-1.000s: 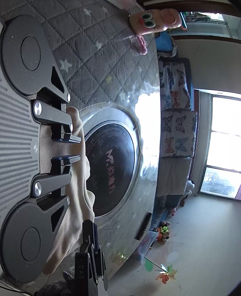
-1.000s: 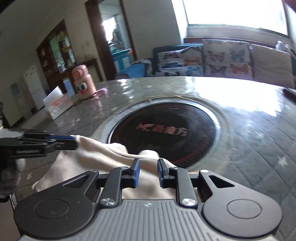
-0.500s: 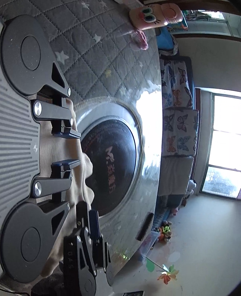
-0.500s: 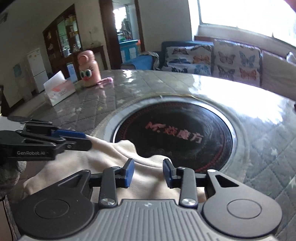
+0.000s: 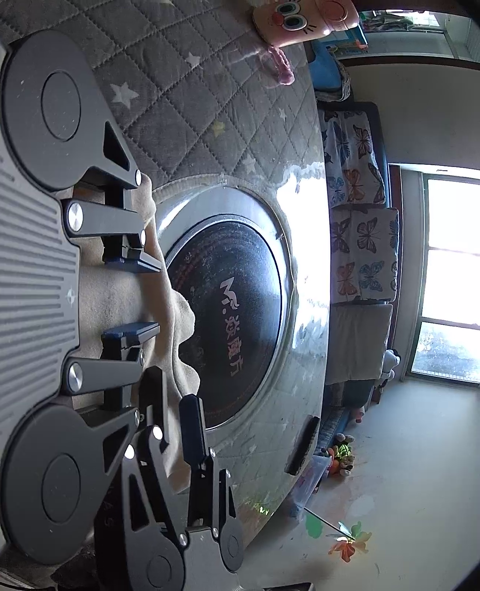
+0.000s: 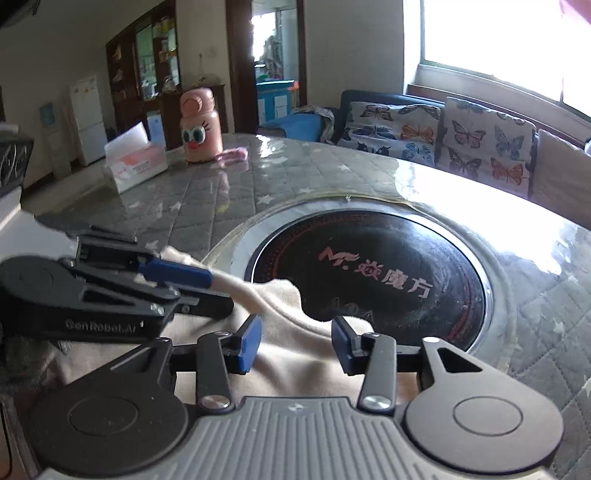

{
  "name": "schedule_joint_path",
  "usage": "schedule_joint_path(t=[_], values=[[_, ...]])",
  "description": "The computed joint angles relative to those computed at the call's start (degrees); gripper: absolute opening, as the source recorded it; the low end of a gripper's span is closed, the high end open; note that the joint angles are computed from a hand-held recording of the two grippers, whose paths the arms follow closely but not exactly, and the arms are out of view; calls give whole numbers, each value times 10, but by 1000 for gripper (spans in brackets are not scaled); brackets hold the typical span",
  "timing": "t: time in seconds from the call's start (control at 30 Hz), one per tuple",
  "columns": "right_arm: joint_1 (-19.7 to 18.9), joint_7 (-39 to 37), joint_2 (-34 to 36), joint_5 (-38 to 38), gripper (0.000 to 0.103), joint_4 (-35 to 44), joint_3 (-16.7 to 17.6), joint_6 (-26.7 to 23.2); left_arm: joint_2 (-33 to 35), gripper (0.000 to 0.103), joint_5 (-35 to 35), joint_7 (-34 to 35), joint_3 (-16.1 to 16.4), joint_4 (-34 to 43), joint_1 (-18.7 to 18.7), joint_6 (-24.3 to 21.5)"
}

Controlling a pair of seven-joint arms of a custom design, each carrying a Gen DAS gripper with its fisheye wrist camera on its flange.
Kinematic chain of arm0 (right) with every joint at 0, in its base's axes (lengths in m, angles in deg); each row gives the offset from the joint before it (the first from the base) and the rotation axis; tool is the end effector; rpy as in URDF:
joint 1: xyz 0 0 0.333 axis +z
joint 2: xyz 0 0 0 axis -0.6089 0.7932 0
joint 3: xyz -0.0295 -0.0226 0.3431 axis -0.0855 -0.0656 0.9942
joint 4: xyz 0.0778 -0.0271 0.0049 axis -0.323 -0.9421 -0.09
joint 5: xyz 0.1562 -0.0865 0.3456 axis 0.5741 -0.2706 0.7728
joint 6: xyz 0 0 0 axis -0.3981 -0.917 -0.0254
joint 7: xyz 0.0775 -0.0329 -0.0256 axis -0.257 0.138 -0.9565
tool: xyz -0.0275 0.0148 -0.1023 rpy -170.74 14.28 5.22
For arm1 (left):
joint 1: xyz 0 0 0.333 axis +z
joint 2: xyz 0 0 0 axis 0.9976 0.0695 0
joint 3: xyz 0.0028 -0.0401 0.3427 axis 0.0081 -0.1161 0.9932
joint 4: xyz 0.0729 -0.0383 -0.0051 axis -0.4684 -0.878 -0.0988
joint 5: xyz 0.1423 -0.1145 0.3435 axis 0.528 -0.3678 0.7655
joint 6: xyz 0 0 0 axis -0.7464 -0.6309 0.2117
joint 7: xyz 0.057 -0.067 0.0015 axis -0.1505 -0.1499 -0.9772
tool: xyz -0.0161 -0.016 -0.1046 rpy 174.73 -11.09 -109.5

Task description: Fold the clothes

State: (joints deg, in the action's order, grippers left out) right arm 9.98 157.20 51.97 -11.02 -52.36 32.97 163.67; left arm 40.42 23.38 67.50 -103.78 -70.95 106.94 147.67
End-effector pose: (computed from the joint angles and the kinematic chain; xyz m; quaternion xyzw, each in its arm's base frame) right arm 0.6355 0.3927 0.2839 -0.7242 0.5496 -0.2373 0.3423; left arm 0.6749 -0.1882 0.2847 -0.4221 0.7974 -0.4068 0.1432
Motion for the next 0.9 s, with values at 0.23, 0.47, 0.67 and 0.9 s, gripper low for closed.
schedule_joint_path(t=[0.23, 0.47, 0.67, 0.9], values=[[62, -3, -27, 38, 44, -71, -55, 54, -12, 38, 36, -9, -41, -64, 58, 39], [97, -60, -68, 75, 45, -156, -50, 86, -36, 38, 91, -49, -32, -125, 80, 81], [148, -103, -94, 132, 52, -226, -75, 121, -43, 38, 130, -95, -23, -148, 90, 101], [120, -137, -132, 175, 52, -272, -29, 134, -53, 38, 173, -151, -9, -156, 92, 109]])
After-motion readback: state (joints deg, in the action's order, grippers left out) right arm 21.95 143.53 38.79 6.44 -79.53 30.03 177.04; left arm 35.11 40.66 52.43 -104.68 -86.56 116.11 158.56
